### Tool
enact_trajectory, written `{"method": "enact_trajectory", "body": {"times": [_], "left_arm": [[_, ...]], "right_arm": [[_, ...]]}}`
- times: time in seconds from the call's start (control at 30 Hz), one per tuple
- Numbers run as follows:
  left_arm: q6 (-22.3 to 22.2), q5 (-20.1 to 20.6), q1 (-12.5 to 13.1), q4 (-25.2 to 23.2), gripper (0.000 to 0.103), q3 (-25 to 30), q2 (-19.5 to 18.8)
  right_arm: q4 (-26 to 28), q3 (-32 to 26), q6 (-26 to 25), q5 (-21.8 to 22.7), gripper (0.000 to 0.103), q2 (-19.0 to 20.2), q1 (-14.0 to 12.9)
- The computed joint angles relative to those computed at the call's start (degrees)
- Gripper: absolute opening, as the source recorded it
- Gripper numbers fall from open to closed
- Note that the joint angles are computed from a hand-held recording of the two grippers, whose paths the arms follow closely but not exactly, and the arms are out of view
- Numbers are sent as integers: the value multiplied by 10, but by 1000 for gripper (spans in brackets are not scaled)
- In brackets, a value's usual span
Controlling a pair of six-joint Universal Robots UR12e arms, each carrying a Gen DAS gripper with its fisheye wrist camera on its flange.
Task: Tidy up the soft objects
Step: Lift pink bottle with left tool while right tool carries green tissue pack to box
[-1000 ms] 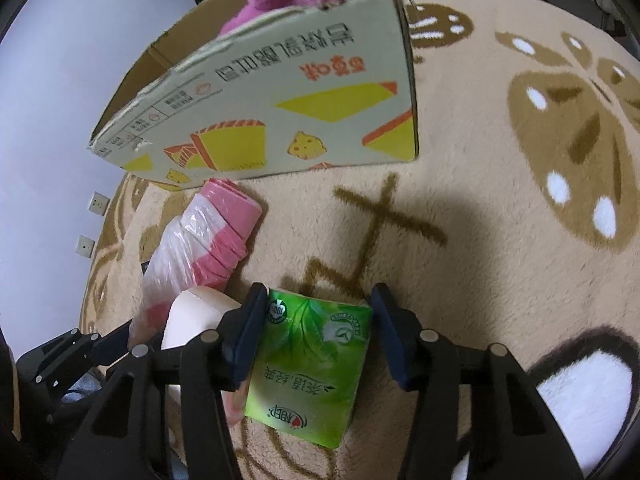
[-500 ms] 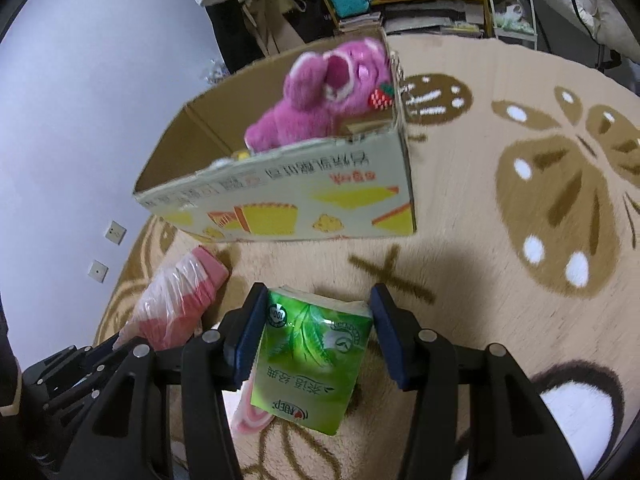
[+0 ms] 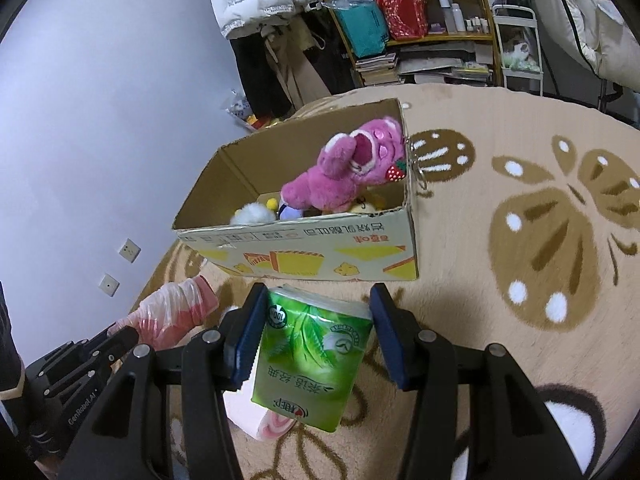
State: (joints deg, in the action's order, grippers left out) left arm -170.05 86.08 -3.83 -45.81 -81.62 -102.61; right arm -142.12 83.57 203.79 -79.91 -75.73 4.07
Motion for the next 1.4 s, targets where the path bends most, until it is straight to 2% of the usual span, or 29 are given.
{"method": "enact_trajectory", "body": {"times": [0.27, 0.4, 0.57, 0.77, 1.03, 1.2, 1.4], "left_arm": [[15, 5, -1, 9, 14, -1, 3], [24, 30, -6, 35, 14, -6, 8], [22, 20, -2, 55, 14, -8, 15], [15, 21, -1, 82, 14, 2, 14], [6, 17, 0, 103, 14, 46, -9], [17, 17, -5, 116, 14, 81, -34], [25, 4, -11, 104, 14, 130, -70]], "right_arm": [[-21, 1, 9, 12, 55, -8, -3], [-30, -3, 8, 11, 55, -8, -5], [-47, -6, 23, 32, 55, -7, -13], [-29, -25, 0, 12, 55, -3, -10], [-25, -59, -35, -15, 55, 10, -4], [-12, -84, -51, -27, 55, 23, -6], [0, -112, -65, -34, 55, 42, -11]]}}
